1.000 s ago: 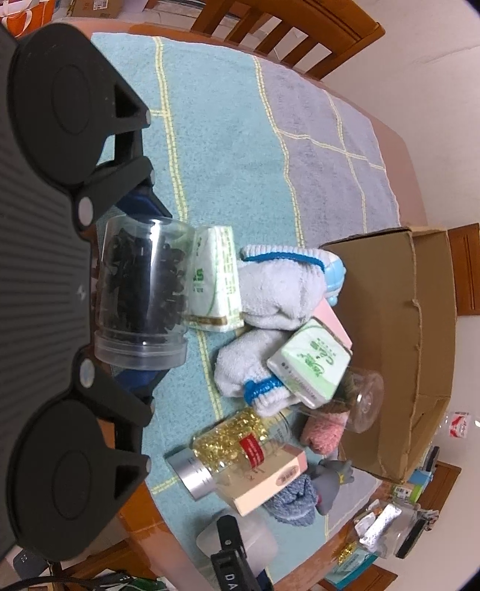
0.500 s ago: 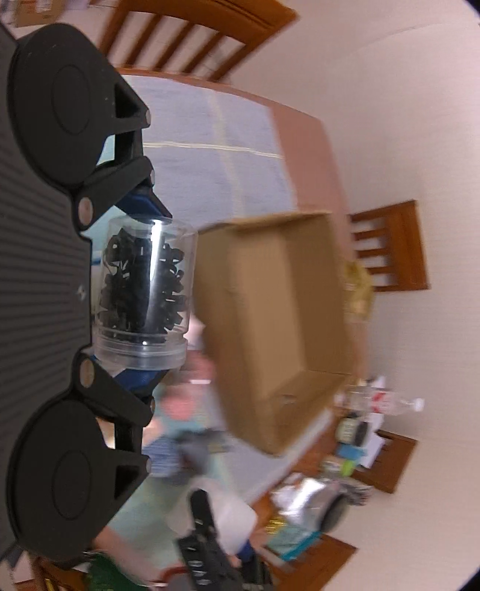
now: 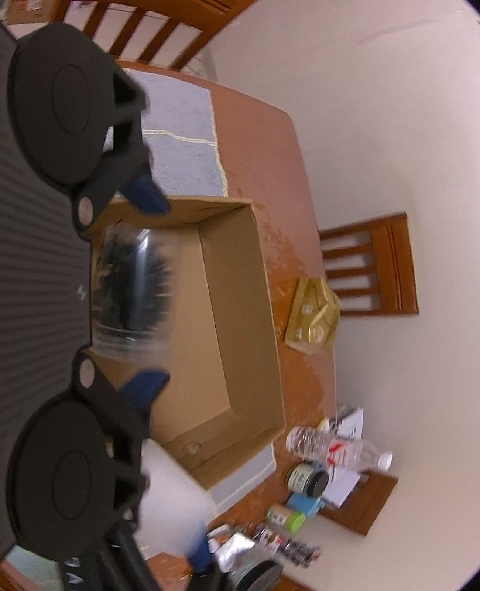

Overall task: Organize objects
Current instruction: 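Carry both items over the cardboard box and open both tools to drop them, then move the left tool to the C&S tissue pack while the right tool approaches the blue sock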

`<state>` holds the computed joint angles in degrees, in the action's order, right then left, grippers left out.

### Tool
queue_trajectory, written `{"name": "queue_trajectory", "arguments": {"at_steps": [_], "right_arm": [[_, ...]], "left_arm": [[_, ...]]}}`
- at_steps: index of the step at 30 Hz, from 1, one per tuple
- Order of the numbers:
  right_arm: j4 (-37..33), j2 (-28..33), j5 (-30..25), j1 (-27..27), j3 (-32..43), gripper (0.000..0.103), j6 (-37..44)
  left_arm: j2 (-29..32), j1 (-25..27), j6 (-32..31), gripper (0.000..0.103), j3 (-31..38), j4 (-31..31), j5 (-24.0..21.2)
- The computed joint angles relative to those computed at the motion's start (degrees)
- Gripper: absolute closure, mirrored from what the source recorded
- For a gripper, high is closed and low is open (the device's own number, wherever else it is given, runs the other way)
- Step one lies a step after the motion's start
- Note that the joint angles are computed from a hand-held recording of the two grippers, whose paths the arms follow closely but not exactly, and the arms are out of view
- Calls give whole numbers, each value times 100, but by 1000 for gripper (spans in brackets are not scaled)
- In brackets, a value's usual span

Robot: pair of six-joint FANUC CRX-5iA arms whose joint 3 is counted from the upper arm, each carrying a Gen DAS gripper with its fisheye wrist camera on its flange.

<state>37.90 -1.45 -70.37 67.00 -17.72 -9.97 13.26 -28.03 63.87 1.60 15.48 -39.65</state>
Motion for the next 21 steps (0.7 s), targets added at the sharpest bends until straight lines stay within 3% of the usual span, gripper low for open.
{"name": "queue_trajectory", "arguments": {"at_steps": [4, 21], "right_arm": [[139, 38, -25, 42, -74, 0, -77], [76, 253, -622, 580, 184, 0, -119]], "left_arm": [[-96, 20, 46, 3, -158, 30, 175], [-671, 99, -63, 2, -591, -215, -149]]}}
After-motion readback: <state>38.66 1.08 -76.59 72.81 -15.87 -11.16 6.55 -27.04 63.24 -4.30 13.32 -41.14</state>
